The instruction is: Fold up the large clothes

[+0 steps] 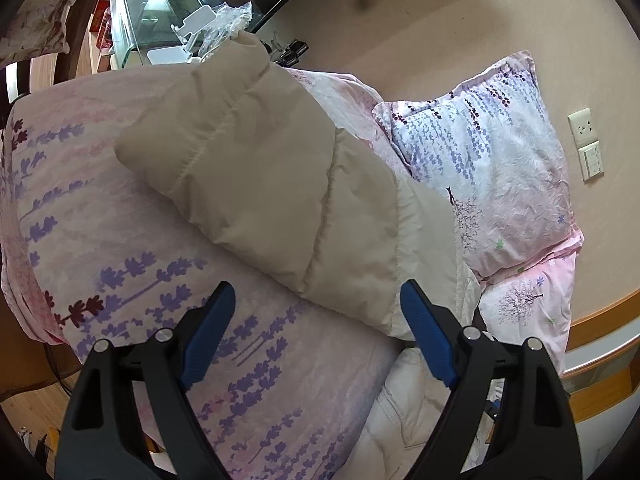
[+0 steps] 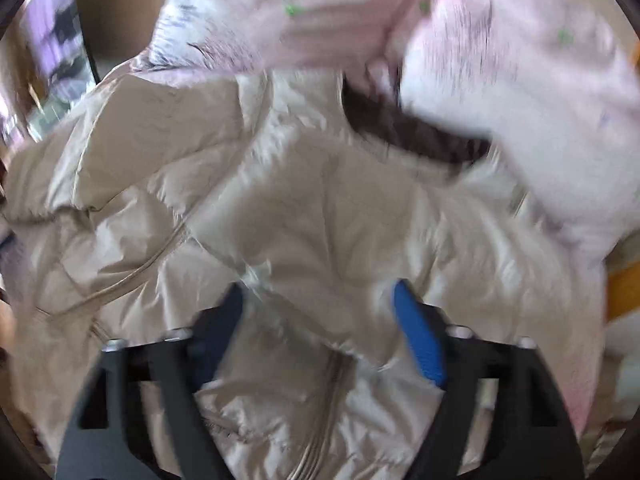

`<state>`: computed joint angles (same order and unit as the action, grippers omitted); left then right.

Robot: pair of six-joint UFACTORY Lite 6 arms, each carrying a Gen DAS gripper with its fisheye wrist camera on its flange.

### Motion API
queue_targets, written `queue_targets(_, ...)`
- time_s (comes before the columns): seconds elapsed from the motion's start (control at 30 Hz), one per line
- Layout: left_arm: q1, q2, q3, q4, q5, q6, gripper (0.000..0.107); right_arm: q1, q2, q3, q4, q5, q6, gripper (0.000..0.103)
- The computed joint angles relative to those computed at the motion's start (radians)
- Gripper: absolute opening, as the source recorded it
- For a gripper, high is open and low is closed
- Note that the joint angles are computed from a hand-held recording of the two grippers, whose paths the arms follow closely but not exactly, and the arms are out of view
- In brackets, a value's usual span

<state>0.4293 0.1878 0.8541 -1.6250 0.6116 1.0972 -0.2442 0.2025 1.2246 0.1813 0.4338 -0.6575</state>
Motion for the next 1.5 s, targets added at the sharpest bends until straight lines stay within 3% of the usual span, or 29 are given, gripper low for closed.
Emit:
queue_targets(0.07, 0.005, 0.002, 0.000, 0.003, 0.005, 0.001, 0.084, 0.026, -0.034, -0.050, 0.016, -0.049, -0.003, 0.072)
queue_targets(0.13, 0.006, 0.001, 0.000, 0.001, 0.005, -0.002, 0.084, -0.002, -0.012, 0.029, 0.192, 0.053, -0.116, 0.061)
queue_targets(0.2, 0.008, 0.004, 0.003, -0.002, 0.006, -0.005, 0.084, -0.038, 0.044, 0.101, 0.301, 0.092, -0.156, 0.040)
queue_targets(0.3, 0.019, 0.006, -0.002, -0.016, 0.024, 0.002, 0.084, -0.072, 0.171, 0.250, 0.333, 0.193, -0.084, 0.028)
queue_targets(0.37, 0.022, 0.005, -0.006, -0.021, 0.027, 0.005, 0.084, -0.070, 0.243, 0.321, 0.321, 0.238, -0.032, 0.026)
queue_targets(0.57, 0.045, 0.016, -0.008, -0.038, 0.064, -0.013, 0.078, 0.011, 0.464, 0.508, 0.162, 0.316, 0.169, 0.025)
queue_targets(0.7, 0.070, 0.007, -0.021, -0.065, 0.078, -0.013, 0.077, 0.009, 0.474, 0.534, 0.182, 0.335, 0.164, 0.027)
queue_targets(0.73, 0.075, 0.010, -0.018, -0.069, 0.080, -0.015, 0.076, -0.014, 0.436, 0.503, 0.249, 0.339, 0.107, 0.029)
queue_targets(0.8, 0.081, 0.025, -0.001, -0.075, 0.073, -0.023, 0.074, -0.045, 0.380, 0.460, 0.318, 0.345, 0.040, 0.049)
queue_targets(0.87, 0.093, 0.061, 0.030, -0.082, 0.073, -0.044, 0.066, -0.089, 0.309, 0.411, 0.384, 0.358, -0.037, 0.056)
queue_targets(0.93, 0.104, 0.100, 0.061, -0.079, 0.076, -0.076, 0.059, -0.136, 0.264, 0.389, 0.435, 0.393, -0.102, 0.057)
queue_targets(1.07, 0.109, 0.159, 0.123, -0.029, 0.031, -0.151, 0.018, -0.259, 0.211, 0.364, 0.523, 0.477, -0.201, 0.059)
queue_targets(1.17, 0.126, 0.199, 0.157, 0.014, 0.037, -0.197, 0.010, -0.359, 0.182, 0.335, 0.568, 0.520, -0.266, 0.060)
queue_targets(1.23, 0.135, 0.190, 0.143, 0.036, 0.045, -0.221, 0.010, -0.422, 0.185, 0.344, 0.594, 0.558, -0.293, 0.060)
queue_targets(1.27, 0.131, 0.172, 0.131, 0.058, 0.038, -0.235, 0.015, -0.449, 0.176, 0.339, 0.605, 0.574, -0.304, 0.060)
queue_targets(1.33, 0.128, 0.131, 0.088, 0.037, 0.056, -0.199, 0.035, -0.502, 0.171, 0.341, 0.629, 0.596, -0.328, 0.060)
queue_targets(1.4, 0.118, 0.099, 0.059, 0.006, 0.076, -0.168, 0.065, -0.534, 0.176, 0.352, 0.641, 0.606, -0.337, 0.060)
queue_targets(1.5, 0.068, 0.085, 0.076, 0.008, 0.027, -0.188, 0.074, -0.567, 0.199, 0.374, 0.656, 0.618, -0.342, 0.060)
